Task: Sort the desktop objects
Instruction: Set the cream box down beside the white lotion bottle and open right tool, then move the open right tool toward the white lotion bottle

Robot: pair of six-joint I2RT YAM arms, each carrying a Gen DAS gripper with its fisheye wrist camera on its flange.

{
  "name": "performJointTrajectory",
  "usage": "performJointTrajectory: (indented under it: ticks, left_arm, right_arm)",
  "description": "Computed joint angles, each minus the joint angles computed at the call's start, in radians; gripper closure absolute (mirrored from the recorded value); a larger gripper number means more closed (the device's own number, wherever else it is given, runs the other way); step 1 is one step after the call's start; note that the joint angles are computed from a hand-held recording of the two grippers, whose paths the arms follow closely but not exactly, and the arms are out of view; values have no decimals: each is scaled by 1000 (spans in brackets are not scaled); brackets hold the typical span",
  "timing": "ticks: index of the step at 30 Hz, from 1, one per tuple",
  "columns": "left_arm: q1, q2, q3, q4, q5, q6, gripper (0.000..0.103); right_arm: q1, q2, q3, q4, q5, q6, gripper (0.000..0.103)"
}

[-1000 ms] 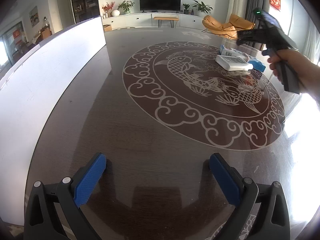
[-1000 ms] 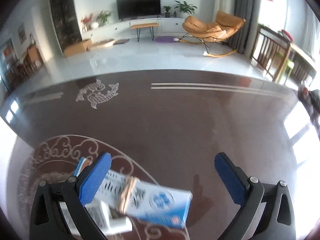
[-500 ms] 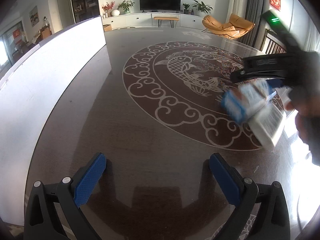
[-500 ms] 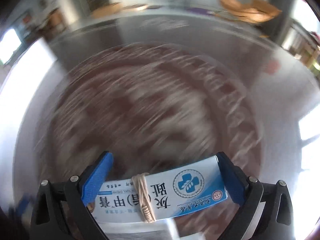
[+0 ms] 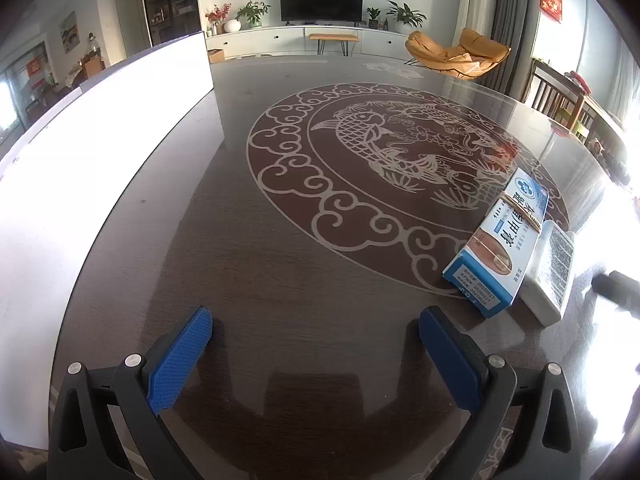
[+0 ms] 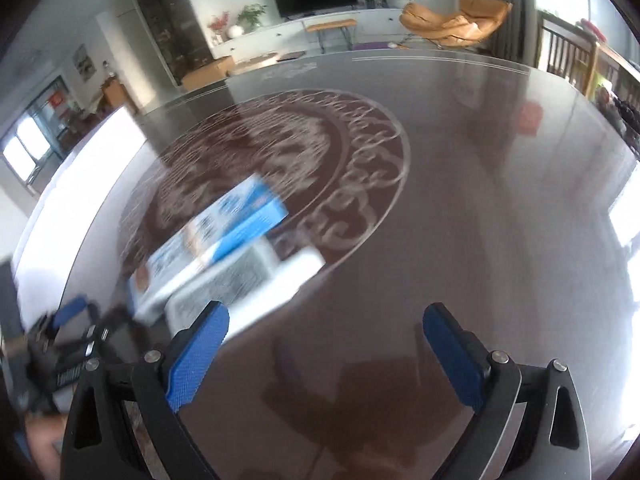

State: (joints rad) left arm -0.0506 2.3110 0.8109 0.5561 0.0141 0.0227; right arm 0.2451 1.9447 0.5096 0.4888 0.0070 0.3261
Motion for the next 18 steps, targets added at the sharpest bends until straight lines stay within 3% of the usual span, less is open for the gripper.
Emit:
performJointTrajectory:
  ticks: [7,12,18]
  left_arm:
    - [-1,2,-1,4,1,-1,0]
    - [-3,2,-1,4,0,-2,0]
    - [-1,2,-2,5,1,-1,0]
  right_arm:
    - [169,104,125,-38,124,-4,5]
    - [183,145,199,-110,155,-27,5]
    - [146,149,166,-81,200,-23,5]
